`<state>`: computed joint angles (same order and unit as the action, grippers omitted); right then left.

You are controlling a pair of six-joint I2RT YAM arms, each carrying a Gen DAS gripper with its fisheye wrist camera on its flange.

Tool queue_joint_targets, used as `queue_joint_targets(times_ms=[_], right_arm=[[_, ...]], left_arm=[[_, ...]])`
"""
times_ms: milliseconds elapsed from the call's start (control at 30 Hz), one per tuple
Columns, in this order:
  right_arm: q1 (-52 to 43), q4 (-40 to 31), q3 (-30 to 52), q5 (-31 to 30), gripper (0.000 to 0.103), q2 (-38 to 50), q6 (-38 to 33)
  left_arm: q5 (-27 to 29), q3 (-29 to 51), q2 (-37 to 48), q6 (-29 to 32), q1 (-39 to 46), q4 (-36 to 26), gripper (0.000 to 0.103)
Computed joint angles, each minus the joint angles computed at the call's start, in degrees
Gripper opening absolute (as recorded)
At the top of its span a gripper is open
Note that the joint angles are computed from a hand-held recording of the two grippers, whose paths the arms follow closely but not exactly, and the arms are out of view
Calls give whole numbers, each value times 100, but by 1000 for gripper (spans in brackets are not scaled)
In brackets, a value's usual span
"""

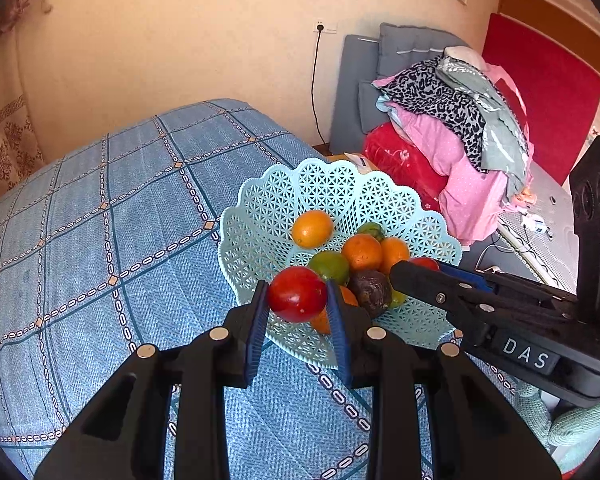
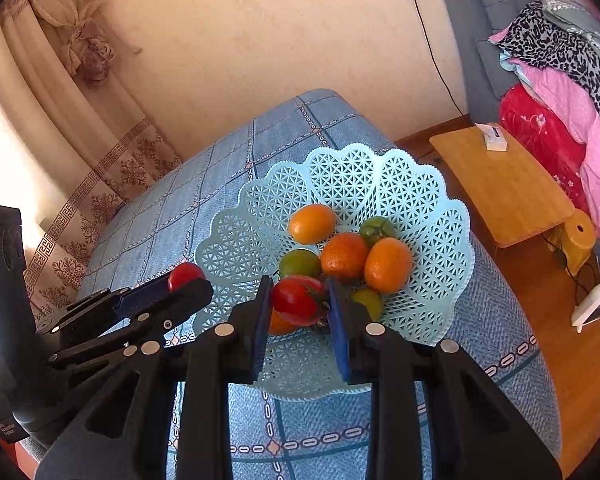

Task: Organize fruits
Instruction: 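Carry both cherry tomatoes over the blue basket and open both tools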

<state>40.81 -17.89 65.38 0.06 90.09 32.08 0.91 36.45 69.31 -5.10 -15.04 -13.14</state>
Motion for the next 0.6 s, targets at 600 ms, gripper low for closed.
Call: queue_joint_targets(times_ms=[600], right_arm=[[-195, -19, -93, -38, 46, -160, 289]], left_arm=[[-84, 6, -81, -64, 234, 17, 68]])
